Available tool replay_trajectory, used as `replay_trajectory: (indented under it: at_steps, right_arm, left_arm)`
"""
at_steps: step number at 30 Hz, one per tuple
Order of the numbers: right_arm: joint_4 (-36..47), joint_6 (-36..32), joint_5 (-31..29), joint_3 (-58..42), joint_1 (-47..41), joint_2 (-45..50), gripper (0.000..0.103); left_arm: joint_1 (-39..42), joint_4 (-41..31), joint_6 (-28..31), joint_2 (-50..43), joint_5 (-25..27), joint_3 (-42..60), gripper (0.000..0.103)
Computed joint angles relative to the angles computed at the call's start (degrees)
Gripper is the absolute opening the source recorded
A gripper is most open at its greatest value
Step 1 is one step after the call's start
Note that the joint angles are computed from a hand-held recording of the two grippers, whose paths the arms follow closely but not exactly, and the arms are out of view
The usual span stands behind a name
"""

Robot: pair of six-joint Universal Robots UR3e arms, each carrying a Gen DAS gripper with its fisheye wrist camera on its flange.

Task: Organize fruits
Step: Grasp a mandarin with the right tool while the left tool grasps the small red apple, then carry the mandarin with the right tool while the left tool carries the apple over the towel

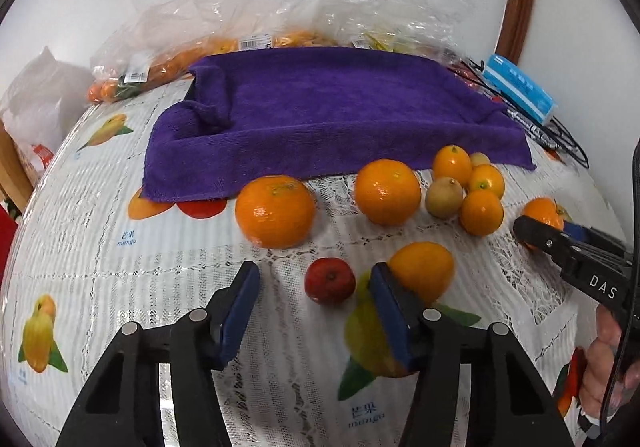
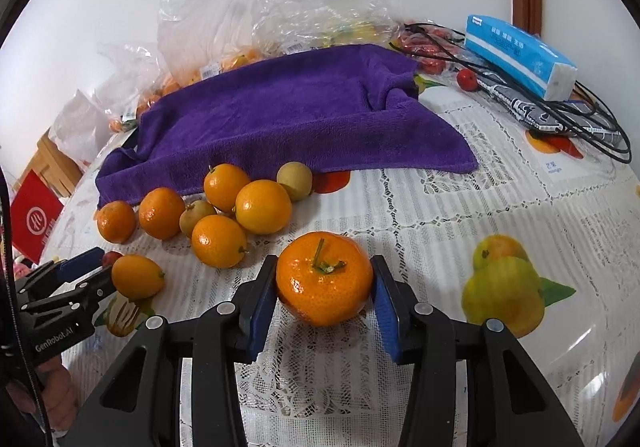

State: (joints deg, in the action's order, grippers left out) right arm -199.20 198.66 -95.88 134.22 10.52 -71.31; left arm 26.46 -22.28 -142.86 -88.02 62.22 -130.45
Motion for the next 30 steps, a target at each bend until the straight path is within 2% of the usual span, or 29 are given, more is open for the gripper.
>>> replay_trajectory:
  at_steps: [5, 7, 8, 9, 11, 21, 30]
  right_arm:
    - [3.63, -0.35, -3.72, -2.82, 2.38, 0.56, 0.045]
    - [2.97, -0.52, -2.83, -2.3, 1.86, 0.4, 0.045]
    - [2.13, -0.63, -1.83, -1.63, 1.25, 0.22, 0.045]
    - [1.43, -0.67, -0.97, -1.13, 0.78, 0.11, 0.045]
    - [0.48, -0.57, 0.1, -0.44, 0.2, -0.05, 0.044]
    - [0.14, -0.74, 0.79, -0.23, 0.18, -0.3, 0.044]
    - [-6.92, -0.62, 3.47, 3.71, -0.79, -0.98, 0.044]
  left_arm:
    - [0.38, -0.23, -0.33, 0.31, -0.54, -0.3, 0.054]
    - [0.72, -0.8, -0.5, 0.29, -1.58, -0.08, 0.046]
    - [0.86, -1.43, -0.17, 0.32, -2.38, 0.07, 0.034]
    - [1.05, -1.94, 0.02, 0.45, -2.83, 0.16, 0.027]
    - [1.28, -2.21, -0.19, 0.26, -3.16, 0.36, 0.024]
    - [4.52, -6.17, 1.21, 3.33, -6.18, -1.3, 0.024]
    - [9.25, -14.23, 2.45, 8.23, -10.48, -0.08, 0.024]
